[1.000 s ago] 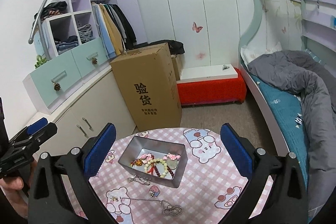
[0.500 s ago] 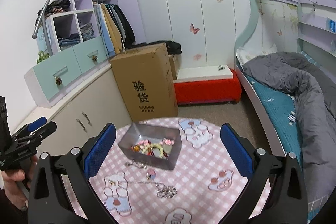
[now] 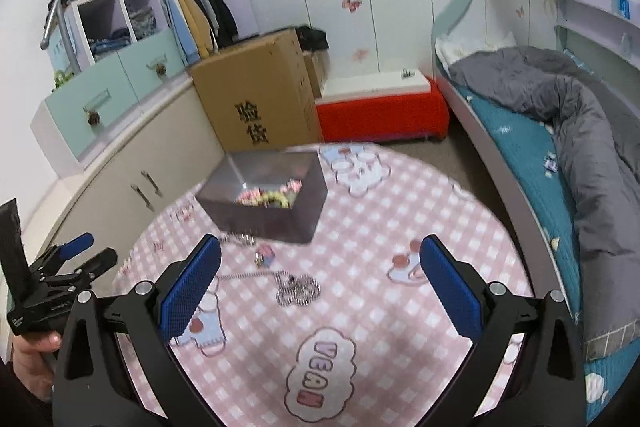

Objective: Organize jewelry
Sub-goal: 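Withdraw both tools toward the silver chains on the table, then grasp the tangled silver chain with the right gripper while the left grasps a pearl earring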

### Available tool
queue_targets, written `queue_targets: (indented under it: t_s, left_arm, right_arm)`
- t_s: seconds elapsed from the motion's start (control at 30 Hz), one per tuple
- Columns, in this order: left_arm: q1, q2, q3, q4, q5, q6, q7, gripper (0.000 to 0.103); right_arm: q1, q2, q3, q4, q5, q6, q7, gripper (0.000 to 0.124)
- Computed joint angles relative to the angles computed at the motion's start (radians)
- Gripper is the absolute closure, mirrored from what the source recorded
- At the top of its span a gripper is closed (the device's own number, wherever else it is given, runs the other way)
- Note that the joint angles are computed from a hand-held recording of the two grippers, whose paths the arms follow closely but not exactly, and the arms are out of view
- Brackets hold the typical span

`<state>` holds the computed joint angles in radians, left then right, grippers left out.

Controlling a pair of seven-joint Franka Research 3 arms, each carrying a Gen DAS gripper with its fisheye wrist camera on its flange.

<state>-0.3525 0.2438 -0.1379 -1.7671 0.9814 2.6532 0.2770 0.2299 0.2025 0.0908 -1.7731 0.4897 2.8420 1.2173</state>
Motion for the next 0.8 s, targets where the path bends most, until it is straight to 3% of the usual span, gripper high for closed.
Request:
queue_targets:
  t_s: [0.27, 0.33, 0.4, 0.47, 0.6, 0.63, 0.7, 0.8]
  left_arm:
    - [0.004, 0.161, -0.023, 0.128, -0.218, -0.072, 0.304, 0.006]
    - [0.002, 0.190, -0.020, 0.151, -0.262, -0.078, 0.353, 0.013]
    - [0.008, 0.215, -0.024, 0.170, -0.318, -0.074, 0.410, 0.030]
    - [0.005, 0.221, -0.013, 0.164, -0.344, -0.039, 0.425, 0.037]
    - [0.012, 0.211, -0.014, 0.143, -0.392, 0.013, 0.474, 0.070]
    - [0.013, 0.210, -0.014, 0.138, -0.403, 0.024, 0.482, 0.072]
    - [0.017, 0.207, -0.015, 0.130, -0.424, 0.043, 0.501, 0.087]
    - [0.021, 0.204, -0.015, 0.116, -0.455, 0.075, 0.515, 0.087]
  right_arm:
    - [0.008, 0.020, -0.016, -0.003, -0.048, -0.041, 0.049, 0.028]
    - [0.008, 0.030, -0.017, 0.004, -0.060, -0.057, 0.056, 0.028]
    - [0.010, 0.040, -0.020, 0.011, -0.077, -0.071, 0.065, 0.028]
    - [0.009, 0.053, -0.020, 0.021, -0.088, -0.090, 0.069, 0.028]
    - [0.007, 0.078, -0.016, 0.044, -0.095, -0.116, 0.064, 0.028]
    - [0.010, 0.088, -0.017, 0.053, -0.103, -0.122, 0.066, 0.028]
    - [0.011, 0.111, -0.017, 0.079, -0.113, -0.141, 0.068, 0.028]
    - [0.024, 0.157, -0.025, 0.128, -0.152, -0.166, 0.083, 0.028]
